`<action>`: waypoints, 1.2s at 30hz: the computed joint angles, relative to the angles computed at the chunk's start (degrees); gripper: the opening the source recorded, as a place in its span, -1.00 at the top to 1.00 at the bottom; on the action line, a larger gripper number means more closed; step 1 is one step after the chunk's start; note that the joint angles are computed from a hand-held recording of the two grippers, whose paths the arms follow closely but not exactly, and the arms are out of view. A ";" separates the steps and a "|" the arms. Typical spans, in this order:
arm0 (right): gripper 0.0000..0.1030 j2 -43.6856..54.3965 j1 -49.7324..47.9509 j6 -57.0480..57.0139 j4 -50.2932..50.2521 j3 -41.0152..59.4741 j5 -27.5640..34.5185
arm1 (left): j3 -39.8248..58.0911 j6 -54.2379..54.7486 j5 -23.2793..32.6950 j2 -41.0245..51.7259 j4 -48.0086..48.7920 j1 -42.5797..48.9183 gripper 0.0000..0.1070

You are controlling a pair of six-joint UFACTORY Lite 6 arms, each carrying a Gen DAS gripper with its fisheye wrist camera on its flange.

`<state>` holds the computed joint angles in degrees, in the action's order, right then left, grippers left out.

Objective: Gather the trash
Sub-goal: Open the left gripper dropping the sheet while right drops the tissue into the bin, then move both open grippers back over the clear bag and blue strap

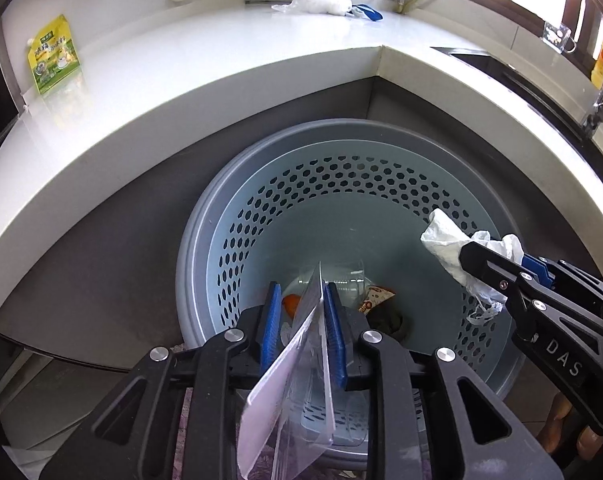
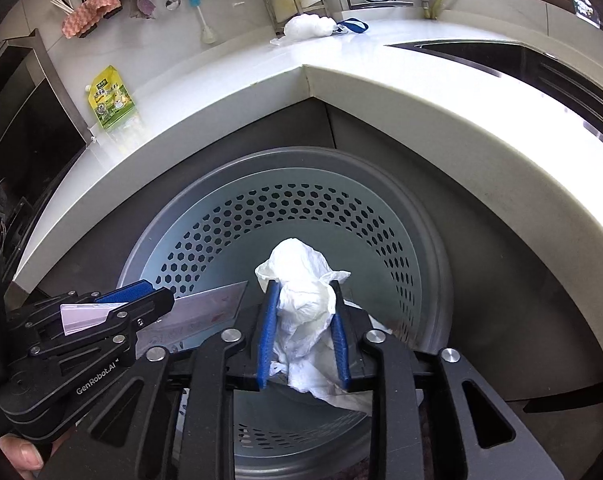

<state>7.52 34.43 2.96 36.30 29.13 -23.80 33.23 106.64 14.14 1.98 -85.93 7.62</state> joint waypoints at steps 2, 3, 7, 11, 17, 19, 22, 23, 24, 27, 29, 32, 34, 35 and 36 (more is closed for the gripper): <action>0.18 -0.73 0.51 -1.55 2.23 -0.54 -0.71 | -0.01 0.07 -0.01 0.02 -0.22 0.15 0.36; 0.15 -1.04 0.54 -1.39 2.25 -0.89 -1.03 | 0.06 -0.03 0.04 0.08 -0.23 0.20 0.25; 0.14 -2.08 0.03 -0.87 1.73 -1.83 -1.19 | -0.10 0.45 0.28 -0.43 -0.87 0.57 0.07; 0.14 -2.84 -0.06 -0.50 1.48 -2.42 -1.30 | -0.05 -0.09 0.39 -0.55 -0.28 0.90 0.00; 0.14 -3.34 0.02 -0.89 1.81 -2.61 -1.16 | -0.30 -0.20 0.74 -1.06 0.06 1.50 -0.06; 0.14 -3.50 0.00 -1.03 1.92 -2.66 -1.04 | -0.38 -0.22 0.77 -1.23 0.07 1.62 -0.10; 0.14 -3.62 0.10 -1.06 2.07 -2.73 -1.13 | -0.47 0.02 1.23 -1.55 -0.02 2.24 -0.15; 0.14 -3.81 0.04 -0.70 1.67 -2.93 -1.23 | -0.42 -0.01 1.34 -1.59 -0.07 2.36 -0.15; 0.13 -4.21 -0.15 -0.23 1.04 -3.33 -1.30 | -0.33 -0.08 1.65 -1.54 0.03 2.65 -0.17; 0.10 -5.26 -0.45 0.45 0.05 -4.17 -1.50 | -0.55 1.37 3.01 -2.23 -1.49 3.79 -0.30; 0.10 -5.96 -0.59 0.69 -0.40 -4.58 -1.62 | -1.06 4.88 3.47 -3.21 -5.15 4.29 -0.41; 0.04 -7.87 -0.32 -0.20 0.41 -5.60 -2.31 | -1.94 8.95 4.37 -5.56 -9.45 5.14 -0.60; 0.03 -9.45 -0.36 -1.40 1.15 -5.95 -2.25 | -2.05 10.01 5.63 -7.06 -10.45 5.95 -0.69; 0.02 -10.39 -0.34 -2.59 2.05 -6.02 -2.13 | -2.03 10.67 6.01 -7.80 -11.22 6.23 -0.72; -0.01 -11.33 -0.26 -3.87 3.06 -6.04 -2.08 | -1.89 11.04 6.29 -8.46 -11.79 6.41 -0.77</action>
